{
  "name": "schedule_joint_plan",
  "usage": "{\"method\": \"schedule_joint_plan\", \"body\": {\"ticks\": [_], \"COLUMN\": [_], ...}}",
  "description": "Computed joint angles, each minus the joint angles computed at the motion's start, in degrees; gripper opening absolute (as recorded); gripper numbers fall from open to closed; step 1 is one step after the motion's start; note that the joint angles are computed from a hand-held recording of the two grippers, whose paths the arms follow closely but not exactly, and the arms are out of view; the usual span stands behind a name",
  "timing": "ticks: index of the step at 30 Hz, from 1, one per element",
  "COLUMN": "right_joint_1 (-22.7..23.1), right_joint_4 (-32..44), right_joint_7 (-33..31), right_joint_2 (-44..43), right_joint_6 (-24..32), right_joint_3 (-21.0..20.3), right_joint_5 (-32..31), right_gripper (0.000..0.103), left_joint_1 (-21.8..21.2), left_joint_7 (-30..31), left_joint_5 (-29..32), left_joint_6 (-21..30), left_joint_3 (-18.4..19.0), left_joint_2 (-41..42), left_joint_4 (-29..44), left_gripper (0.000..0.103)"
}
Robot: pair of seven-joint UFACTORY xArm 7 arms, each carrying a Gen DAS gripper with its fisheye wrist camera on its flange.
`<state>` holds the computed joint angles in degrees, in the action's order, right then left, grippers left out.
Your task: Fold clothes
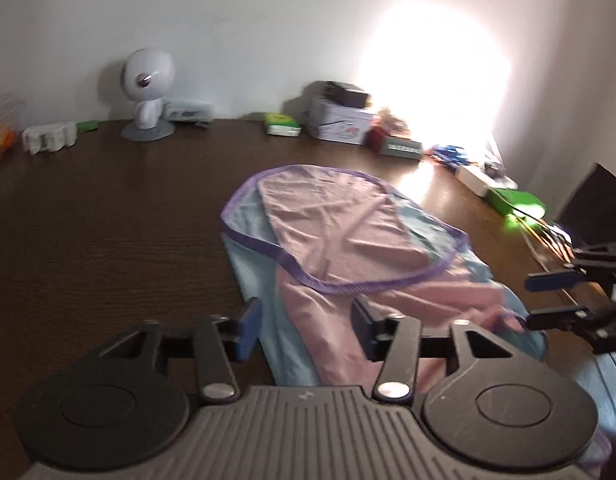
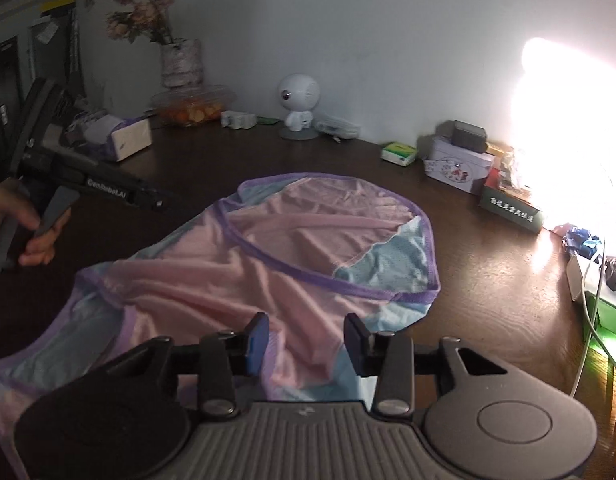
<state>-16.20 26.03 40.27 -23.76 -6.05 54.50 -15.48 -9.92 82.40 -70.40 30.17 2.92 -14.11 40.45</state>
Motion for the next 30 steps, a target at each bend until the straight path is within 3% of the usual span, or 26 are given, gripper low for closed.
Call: {"method": "schedule_joint_plan", "body": {"ticks": [2,4,6,7,9,10,13,15,16,17,18,21,23,25,28,29,30], "right_joint_1": [5.9,5.5,3.7,3.9,6.4,9.1,17.7,25.5,29.0,31.6,33.9,30.5,22.9,17.4,11.5,9.8,8.9], "right_joint_4": [-0.6,-0.8,-0.1,-0.8,-1.5,-1.8,-2.8,-4.3,-5.5,-6.6,-7.7,-7.3,-3.8,-0.8,1.6,1.6,1.6], "right_joint_7": [1.1,6.3,10.9,12.8,15.3,16.3,18.0,17.6,16.7,16.1,15.5,13.4,12.1,12.5,14.3,16.0,16.9], "right_joint_2": [-1.5,-3.7,-3.9,-5.0,-6.6,-7.7,-10.9,-12.8,-13.8,-15.7,-17.6,-17.3,-12.6,-8.5,-3.1,-2.2,-1.0], "right_joint_6": [5.2,8.8,12.1,12.1,13.8,16.6,25.3,29.2,28.9,27.8,26.6,20.1,16.6,16.3,13.6,12.5,11.6], "right_joint_3": [-2.0,1.3,4.8,5.3,4.4,3.1,-1.2,-5.9,-9.0,-11.8,-14.4,-17.5,-16.2,-15.0,-13.6,-12.3,-11.6], "right_joint_5": [1.4,1.1,0.8,0.6,0.6,1.1,2.7,4.8,5.6,5.8,5.8,0.2,-5.2,-8.5,-12.7,-13.8,-14.7], "right_gripper": [0.042,0.034,0.002,0.002,0.001,0.001,0.001,0.002,0.003,0.006,0.012,0.036,0.036,0.035,0.035,0.035,0.035], "left_joint_1": [2.6,2.0,1.6,1.2,0.2,-0.3,0.4,0.8,0.4,-0.5,-2.0,-7.4,-6.8,-6.0,-4.4,-3.8,-3.0], "left_joint_7": [-2.1,-5.4,-6.5,-6.7,-7.7,-8.6,-11.6,-13.8,-13.9,-13.6,-13.1,-12.4,-18.8,-26.1,-30.2,-30.3,-28.6], "left_joint_5": [5.8,11.1,12.8,13.2,13.3,13.6,18.9,21.9,22.0,20.9,19.4,13.3,14.0,19.3,24.4,25.0,23.2], "left_joint_6": [2.3,3.1,3.6,3.5,-0.1,-1.6,2.8,7.3,8.8,9.0,7.9,4.0,1.2,-3.5,-6.2,-6.6,-6.2], "left_joint_3": [-0.7,1.1,2.6,3.3,3.1,3.2,5.8,8.0,9.2,10.0,9.8,8.0,2.4,-2.5,-5.8,-6.4,-6.7], "left_joint_2": [-4.7,-8.6,-10.9,-11.9,-13.3,-14.0,-18.2,-20.1,-20.4,-20.0,-18.4,-8.0,0.6,8.1,13.6,14.5,14.7], "left_joint_4": [-4.4,-8.2,-10.9,-12.1,-14.5,-15.5,-17.7,-17.1,-16.0,-14.5,-12.4,-3.1,3.6,9.0,12.5,12.9,12.9], "left_gripper": [0.067,0.067,0.066,0.06,0.004,0.004,0.004,0.021,0.029,0.045,0.054,0.058,0.057,0.052,0.031,0.001,0.001]}}
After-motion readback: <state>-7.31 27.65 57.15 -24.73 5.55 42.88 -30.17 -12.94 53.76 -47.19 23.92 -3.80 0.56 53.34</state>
